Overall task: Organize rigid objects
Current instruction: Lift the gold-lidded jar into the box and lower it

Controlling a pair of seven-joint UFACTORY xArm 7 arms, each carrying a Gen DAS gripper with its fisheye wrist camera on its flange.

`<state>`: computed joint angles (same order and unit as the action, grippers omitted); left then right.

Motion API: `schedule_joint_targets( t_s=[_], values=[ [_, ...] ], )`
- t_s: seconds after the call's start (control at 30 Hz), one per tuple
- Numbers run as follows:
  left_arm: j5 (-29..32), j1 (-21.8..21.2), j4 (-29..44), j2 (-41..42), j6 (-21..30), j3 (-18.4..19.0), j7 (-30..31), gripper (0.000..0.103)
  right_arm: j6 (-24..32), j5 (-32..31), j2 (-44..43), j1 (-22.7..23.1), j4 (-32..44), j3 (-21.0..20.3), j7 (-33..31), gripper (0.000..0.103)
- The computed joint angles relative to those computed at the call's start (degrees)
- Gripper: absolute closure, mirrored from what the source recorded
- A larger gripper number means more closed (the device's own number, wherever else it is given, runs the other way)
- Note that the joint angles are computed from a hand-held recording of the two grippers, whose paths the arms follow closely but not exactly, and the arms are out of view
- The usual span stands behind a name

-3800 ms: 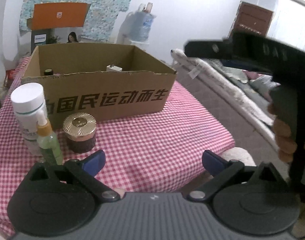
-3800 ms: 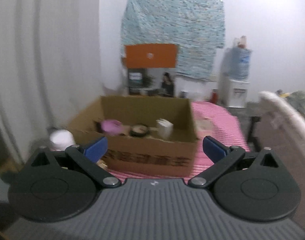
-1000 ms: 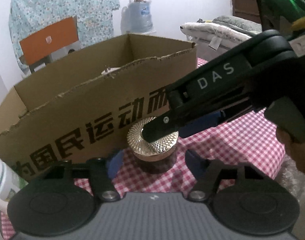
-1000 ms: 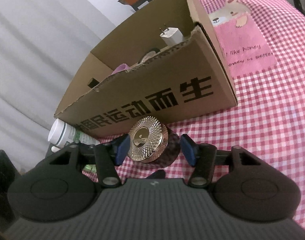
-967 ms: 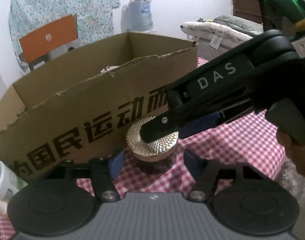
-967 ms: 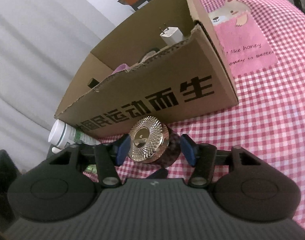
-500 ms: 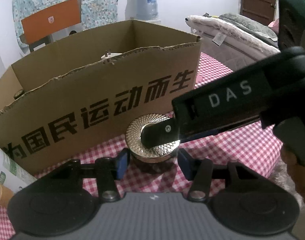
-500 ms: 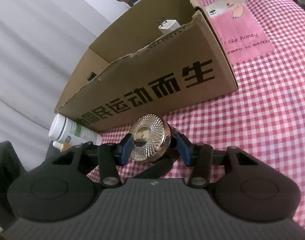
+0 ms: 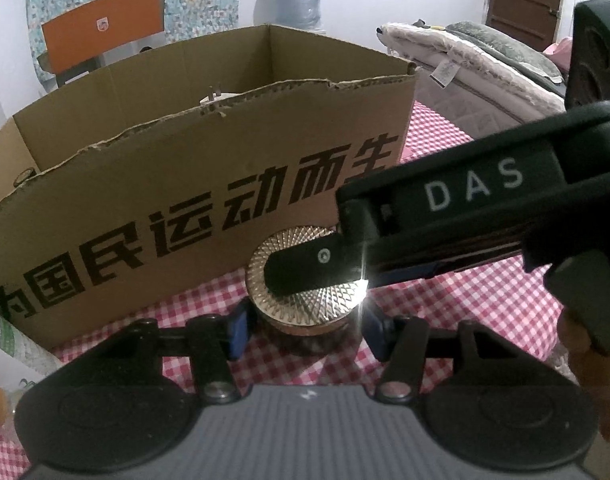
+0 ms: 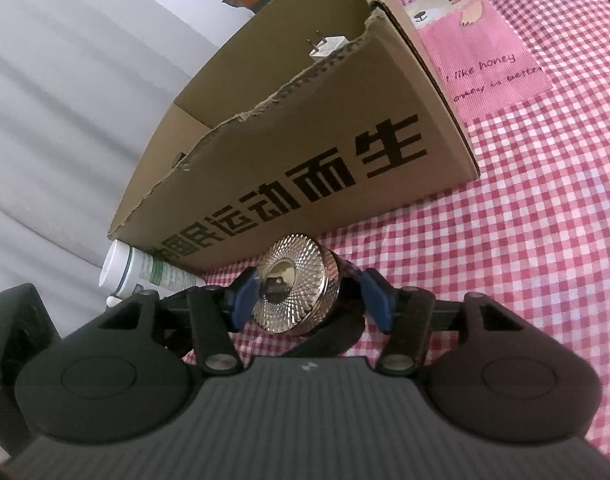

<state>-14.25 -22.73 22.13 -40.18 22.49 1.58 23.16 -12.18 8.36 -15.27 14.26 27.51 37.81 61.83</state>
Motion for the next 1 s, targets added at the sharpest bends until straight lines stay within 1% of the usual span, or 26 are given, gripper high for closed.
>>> schedule_joint_targets(
  t_s=[0.13,0.27,0.33,0.47,0.67,0.77,0.83,0.9,1.0],
  values=[
    [-0.3,-0.2,-0.1,0.2,-0.5,0.3,-0.1,0.046,-0.5,0.2,0.0,-0.5,-0.1,0.5,-0.5,0.048],
    [-1.3,-0.8,-0.3,-0.6,0.1,1.6,0.3,0.046,1.1,0.0,-1.2,-3.2,0.4,3.4,-0.2,0.052],
    [-1.6,-0.8,-0.6,-1.4,0.7,1.9,0.6,0.046,2.0,-0.7,-2.1,-3.5,0.4,3.7,0.9,0.054],
    [-1.4,-0.2,-1.7,-4.5,1.4,1.2,0.5,0.047,4.3,-2.9,-4.9,-4.0,0.5,4.5,3.6,0.055],
    [-0.3,0.8,-2.9,-11.7,4.0,0.3,-0.9,0.047,8.9,-6.7,-10.8,-2.8,1.1,4.2,7.6,0.056],
    [1.2,2.1,-2.5,-16.1,6.2,-0.4,-1.8,0.046,11.4,-9.2,-13.7,-2.6,2.9,4.3,9.2,0.056],
    [2.5,3.4,-1.1,-18.0,7.6,-0.9,-2.4,0.046,12.6,-11.0,-14.0,-1.8,4.7,3.1,9.2,0.056],
    [3.6,4.7,1.0,-18.4,8.0,-1.2,-3.1,0.046,13.8,-13.9,-13.8,-2.3,7.8,2.7,8.6,0.056],
    [4.7,6.3,5.6,-15.4,7.2,-1.3,-4.1,0.046,14.6,-18.0,-11.9,-3.5,12.5,1.6,6.6,0.056]
  ],
)
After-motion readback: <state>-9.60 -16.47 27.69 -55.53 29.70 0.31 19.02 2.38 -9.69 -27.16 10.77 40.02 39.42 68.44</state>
